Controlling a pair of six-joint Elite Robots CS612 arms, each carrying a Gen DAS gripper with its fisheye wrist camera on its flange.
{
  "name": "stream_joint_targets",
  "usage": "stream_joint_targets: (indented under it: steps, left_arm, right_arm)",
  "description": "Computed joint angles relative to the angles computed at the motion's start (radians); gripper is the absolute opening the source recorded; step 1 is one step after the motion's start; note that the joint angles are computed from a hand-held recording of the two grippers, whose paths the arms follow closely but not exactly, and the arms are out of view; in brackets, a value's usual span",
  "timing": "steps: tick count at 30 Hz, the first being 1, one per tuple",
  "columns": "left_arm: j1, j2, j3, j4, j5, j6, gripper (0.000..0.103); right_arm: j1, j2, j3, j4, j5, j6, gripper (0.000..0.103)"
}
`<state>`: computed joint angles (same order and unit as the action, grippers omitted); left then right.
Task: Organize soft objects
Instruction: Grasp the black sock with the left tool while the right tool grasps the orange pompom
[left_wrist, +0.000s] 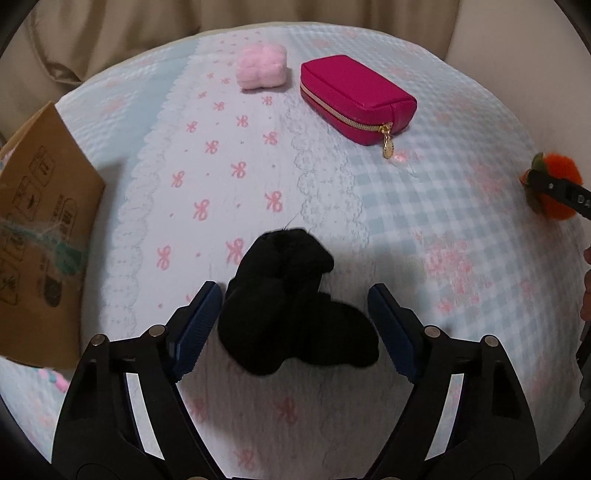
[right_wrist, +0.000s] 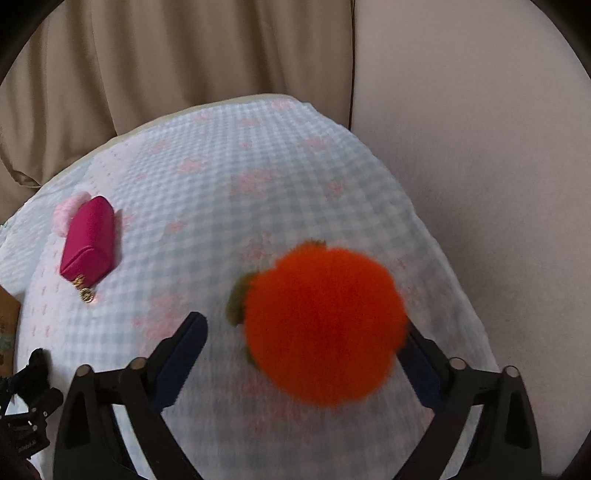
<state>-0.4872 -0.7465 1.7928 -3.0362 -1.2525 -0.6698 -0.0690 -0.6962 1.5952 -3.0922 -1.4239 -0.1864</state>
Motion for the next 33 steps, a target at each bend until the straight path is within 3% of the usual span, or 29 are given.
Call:
stream_joint_targets:
  steps: [8, 10, 12, 19, 27, 33]
  left_arm:
    - [0.001, 0.014, -0.027, -0.003, 0.012, 0.018, 0.059]
    - [0.0, 0.016, -0.031, -0.006, 0.014, 0.03, 0.044]
    - [0.0, 0.016, -0.033, -0.009, 0.011, 0.042, 0.036]
    - [0.001, 0.008, -0.031, -0.001, 0.0, 0.042, 0.025]
    - [-0.003, -0.023, -0.008, -0.014, -0.003, 0.038, 0.024]
    - [-0.013, -0.081, 0.024, -0.027, 0.021, 0.038, 0.024]
  right_arm:
    - [0.006, 0.022, -0.033, 0.014, -0.028, 0.018, 0.059]
    - [0.008, 0.023, -0.033, 0.01, -0.036, 0.026, 0.052]
    - [0.007, 0.021, -0.03, 0.009, -0.037, 0.033, 0.047]
    - [0.006, 0.008, -0.009, -0.019, -0.032, 0.04, 0.043]
    - [0.002, -0.035, 0.029, -0.055, -0.019, 0.053, 0.043]
    - [0.001, -0.098, 0.076, -0.068, 0.002, 0.044, 0.043]
